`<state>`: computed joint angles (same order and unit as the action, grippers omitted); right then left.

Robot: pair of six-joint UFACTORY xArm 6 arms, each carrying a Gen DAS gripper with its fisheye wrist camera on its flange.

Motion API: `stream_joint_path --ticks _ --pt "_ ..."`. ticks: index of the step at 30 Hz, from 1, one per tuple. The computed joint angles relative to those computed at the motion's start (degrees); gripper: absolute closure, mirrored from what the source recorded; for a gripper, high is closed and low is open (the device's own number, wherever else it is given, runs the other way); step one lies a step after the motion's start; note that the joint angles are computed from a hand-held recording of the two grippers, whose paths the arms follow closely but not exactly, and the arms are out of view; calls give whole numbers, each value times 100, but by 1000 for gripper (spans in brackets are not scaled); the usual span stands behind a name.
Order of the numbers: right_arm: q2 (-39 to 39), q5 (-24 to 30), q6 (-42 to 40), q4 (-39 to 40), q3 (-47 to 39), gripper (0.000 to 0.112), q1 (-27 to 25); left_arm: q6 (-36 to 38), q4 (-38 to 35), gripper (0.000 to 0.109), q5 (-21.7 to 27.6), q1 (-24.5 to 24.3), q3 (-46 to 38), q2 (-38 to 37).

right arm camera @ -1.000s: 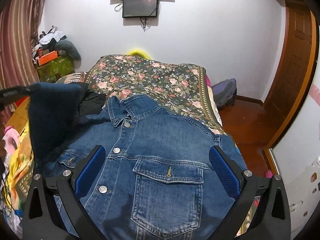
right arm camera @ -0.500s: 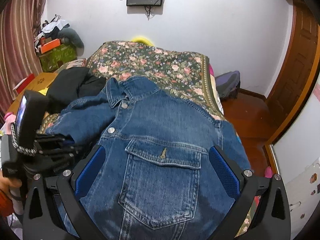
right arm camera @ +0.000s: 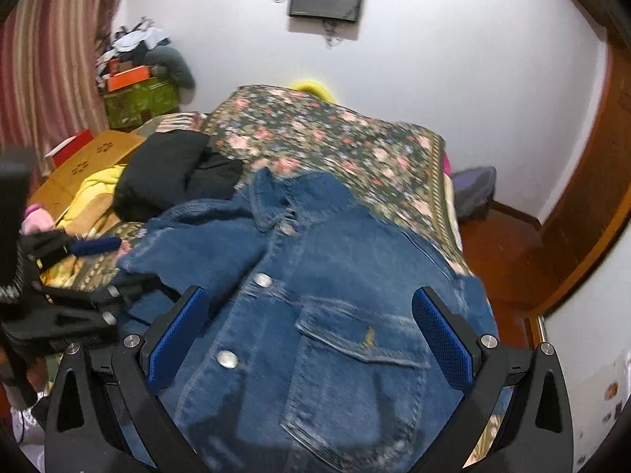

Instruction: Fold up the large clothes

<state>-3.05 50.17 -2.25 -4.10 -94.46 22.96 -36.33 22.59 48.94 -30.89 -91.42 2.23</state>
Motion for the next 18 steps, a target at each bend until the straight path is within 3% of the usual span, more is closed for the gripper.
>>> stream_joint_path --ticks 4,8,18 --pt "512 247 -306 123 -652 10 292 -671 839 35 -156 337 461 -506" --pt "1065 535 -621 285 -1296 10 579 -875 986 28 -313 768 1004 -997" --pt "3159 2424 -1241 621 -3919 12 1157 -705 711 28 -163 1361 2070 -1662"
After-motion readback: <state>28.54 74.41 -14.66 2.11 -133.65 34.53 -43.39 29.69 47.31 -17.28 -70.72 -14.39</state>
